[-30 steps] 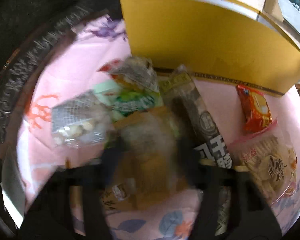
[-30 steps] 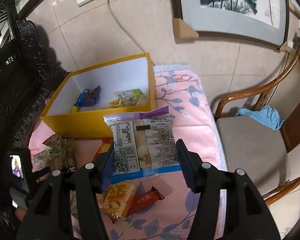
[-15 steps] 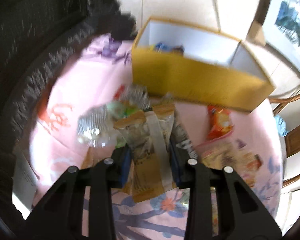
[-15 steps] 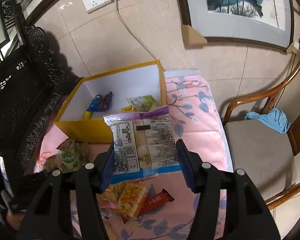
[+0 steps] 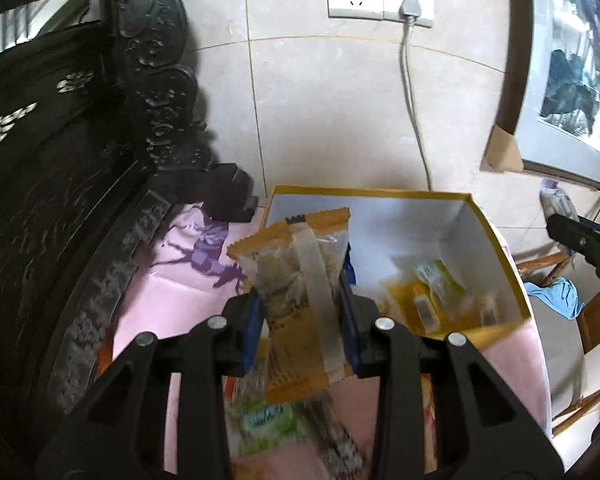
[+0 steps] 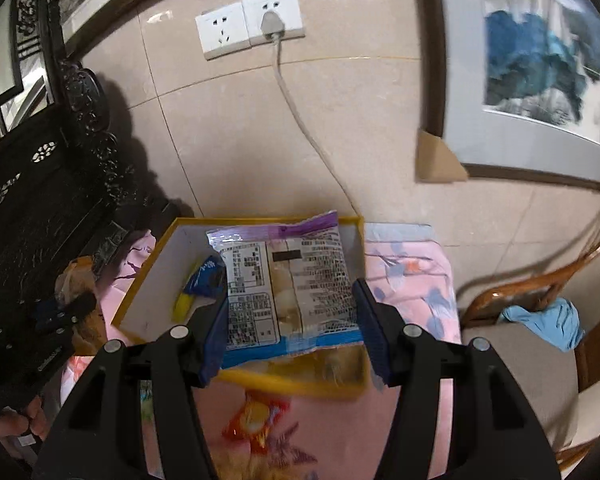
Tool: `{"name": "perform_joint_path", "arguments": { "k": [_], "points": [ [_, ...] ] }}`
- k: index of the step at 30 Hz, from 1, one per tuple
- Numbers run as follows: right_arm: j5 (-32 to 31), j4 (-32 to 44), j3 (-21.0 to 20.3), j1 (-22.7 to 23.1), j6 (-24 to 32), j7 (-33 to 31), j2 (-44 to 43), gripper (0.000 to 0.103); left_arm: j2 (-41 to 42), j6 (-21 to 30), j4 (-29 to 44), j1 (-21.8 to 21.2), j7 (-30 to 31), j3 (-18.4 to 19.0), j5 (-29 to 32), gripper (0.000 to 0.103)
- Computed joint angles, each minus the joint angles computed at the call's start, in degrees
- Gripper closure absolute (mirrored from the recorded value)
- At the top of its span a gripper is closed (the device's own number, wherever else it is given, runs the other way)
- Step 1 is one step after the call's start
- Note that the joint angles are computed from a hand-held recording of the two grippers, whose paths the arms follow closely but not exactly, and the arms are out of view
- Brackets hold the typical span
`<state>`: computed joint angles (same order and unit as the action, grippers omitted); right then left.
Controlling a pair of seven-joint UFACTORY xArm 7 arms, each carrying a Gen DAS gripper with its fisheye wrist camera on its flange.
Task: Organize snacks
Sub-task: 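Carry both packets over the yellow box and open both tools to drop them, then grasp the duck snack stick with the left tool while the right reaches for the cracker bag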
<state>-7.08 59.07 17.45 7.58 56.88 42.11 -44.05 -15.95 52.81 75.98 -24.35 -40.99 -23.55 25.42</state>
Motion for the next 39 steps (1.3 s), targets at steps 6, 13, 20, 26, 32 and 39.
{"name": "perform_joint_path", "arguments": {
  "k": [6, 13, 20, 26, 32, 39],
  "points": [
    [-0.59, 2.01, -1.24, 0.17, -1.11, -2.48, 7.19, 0.044, 5.28, -1.04, 2.76, -0.44, 2.07, 1.61, 0.87, 0.069],
    [0.66, -0.3, -2.46, 2.05, 5.05, -1.06, 6.12, 0.001, 1.51, -1.86, -3.43, -2.29, -1.92, 1.23, 7.82, 0.002],
    [9.72, -9.22, 2.36, 10.83, 12.1, 0.84, -2.31, 0.001, -11.84, 3.26, -16.06, -1.66, 1.72, 0.09, 1.96, 0.002],
    [6.81, -9.44, 11.72, 13.34, 10.54, 8.77, 1.67, 0.001, -22.9, 10.36, -23.74, 0.48, 3.86, -1.31, -3.4, 0.002],
    [2.3, -7.36, 14.08, 16.21, 11.95, 11.3, 11.32, 0.001, -29.35, 13.04, -27.54, 2.19, 4.49, -1.44, -9.27, 0.002],
    [-1.5, -9.26, 10.65, 20.66, 13.84, 11.99, 7.6, 0.011, -26.34, 4.73, -29.94, -0.25, 3.94, 0.72, -20.35, 0.002]
  ]
}}
